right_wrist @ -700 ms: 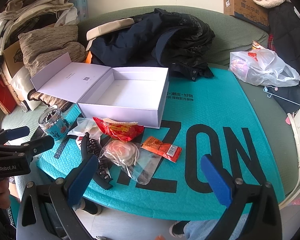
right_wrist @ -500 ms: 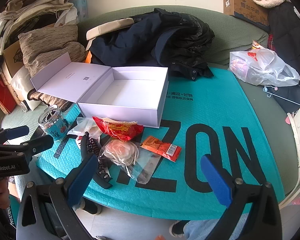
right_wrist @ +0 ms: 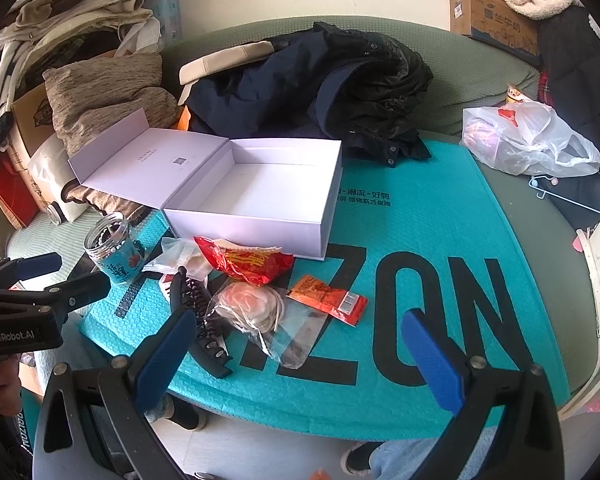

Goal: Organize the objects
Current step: 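Reach the left tool to the black claw clip and close on it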

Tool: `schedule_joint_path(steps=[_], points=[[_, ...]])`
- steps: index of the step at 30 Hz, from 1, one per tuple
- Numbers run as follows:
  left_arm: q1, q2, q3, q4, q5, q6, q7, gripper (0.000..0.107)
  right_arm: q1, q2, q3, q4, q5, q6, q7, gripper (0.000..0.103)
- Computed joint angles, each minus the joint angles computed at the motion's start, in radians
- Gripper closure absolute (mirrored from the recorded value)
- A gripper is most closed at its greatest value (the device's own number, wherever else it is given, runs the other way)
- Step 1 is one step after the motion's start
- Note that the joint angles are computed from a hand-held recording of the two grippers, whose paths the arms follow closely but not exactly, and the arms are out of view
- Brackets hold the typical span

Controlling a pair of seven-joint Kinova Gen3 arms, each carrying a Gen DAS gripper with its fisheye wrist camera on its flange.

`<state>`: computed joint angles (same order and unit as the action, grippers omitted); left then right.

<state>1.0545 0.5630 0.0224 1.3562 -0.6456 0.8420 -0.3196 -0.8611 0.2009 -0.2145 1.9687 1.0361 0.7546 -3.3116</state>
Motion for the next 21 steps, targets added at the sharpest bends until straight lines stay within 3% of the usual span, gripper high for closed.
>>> schedule_joint_path(steps=[21], points=[[0.013, 0.008, 0.003, 0.063, 0.002, -0.062, 0.083, 0.008, -0.007, -0.004, -0.014, 0.057, 0.027, -0.054, -0.021, 0.001]])
